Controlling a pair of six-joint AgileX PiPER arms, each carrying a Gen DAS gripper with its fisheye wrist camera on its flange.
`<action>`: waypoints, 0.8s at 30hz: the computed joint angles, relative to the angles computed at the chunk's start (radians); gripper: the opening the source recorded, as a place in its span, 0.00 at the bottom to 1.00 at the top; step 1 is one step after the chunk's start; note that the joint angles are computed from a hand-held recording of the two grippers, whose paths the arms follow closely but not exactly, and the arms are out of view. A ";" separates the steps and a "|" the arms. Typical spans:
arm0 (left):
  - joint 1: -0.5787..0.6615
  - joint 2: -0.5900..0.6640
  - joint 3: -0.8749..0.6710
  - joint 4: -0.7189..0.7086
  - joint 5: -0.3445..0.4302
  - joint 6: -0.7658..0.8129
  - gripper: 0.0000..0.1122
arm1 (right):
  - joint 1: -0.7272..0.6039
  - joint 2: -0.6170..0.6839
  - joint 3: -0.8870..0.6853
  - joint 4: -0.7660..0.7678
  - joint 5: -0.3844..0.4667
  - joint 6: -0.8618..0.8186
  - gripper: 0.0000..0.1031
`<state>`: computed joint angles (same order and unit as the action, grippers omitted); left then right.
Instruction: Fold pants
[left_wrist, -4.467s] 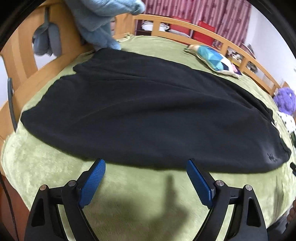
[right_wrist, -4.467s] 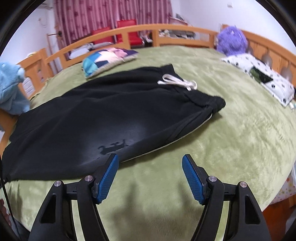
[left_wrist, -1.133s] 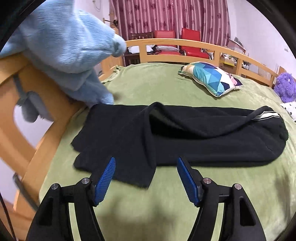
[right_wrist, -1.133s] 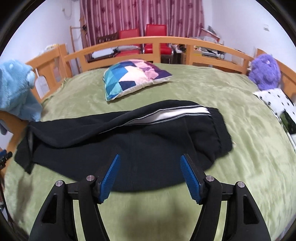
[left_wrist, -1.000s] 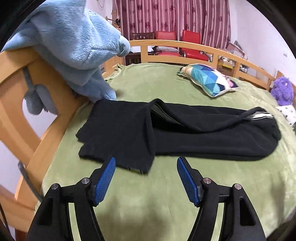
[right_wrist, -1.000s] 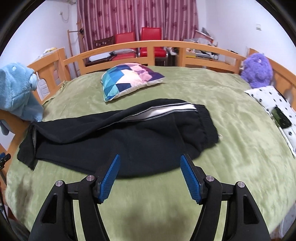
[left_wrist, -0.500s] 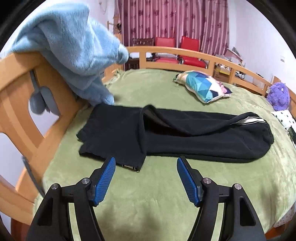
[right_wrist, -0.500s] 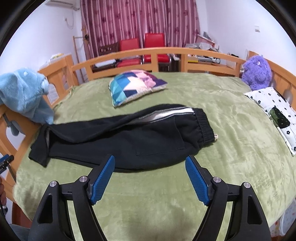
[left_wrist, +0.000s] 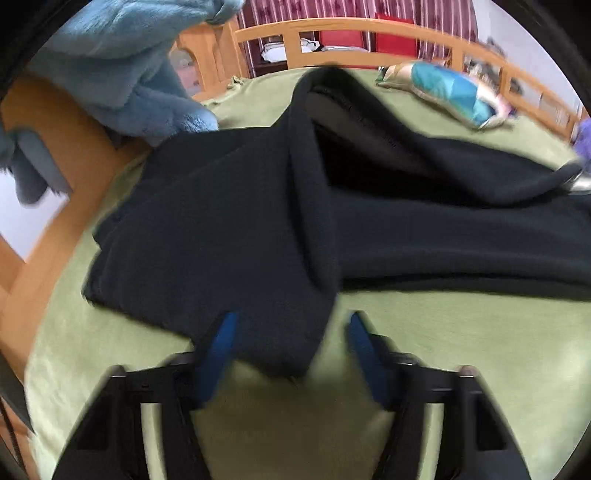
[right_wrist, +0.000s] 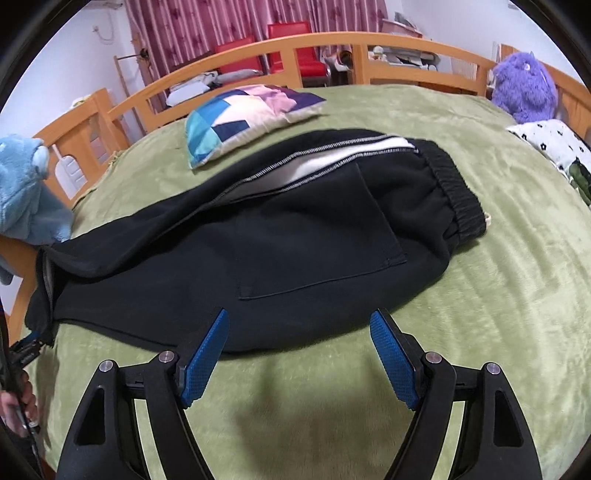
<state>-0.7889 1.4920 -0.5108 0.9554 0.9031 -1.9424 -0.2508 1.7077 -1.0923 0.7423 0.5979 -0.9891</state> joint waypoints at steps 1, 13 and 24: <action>0.015 0.006 0.008 0.042 -0.002 -0.038 0.16 | 0.008 0.004 -0.001 -0.009 -0.013 0.014 0.76; 0.502 -0.271 -0.167 0.110 -0.066 0.346 0.14 | 0.055 0.040 0.001 -0.012 -0.110 0.056 0.76; 0.195 -0.358 0.011 0.013 -0.012 0.155 0.63 | -0.005 0.051 0.035 -0.010 -0.088 0.034 0.76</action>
<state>-0.5940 1.1335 -0.4996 0.9680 0.8913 -1.7878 -0.2556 1.7586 -1.0575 0.7323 0.5098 -0.9554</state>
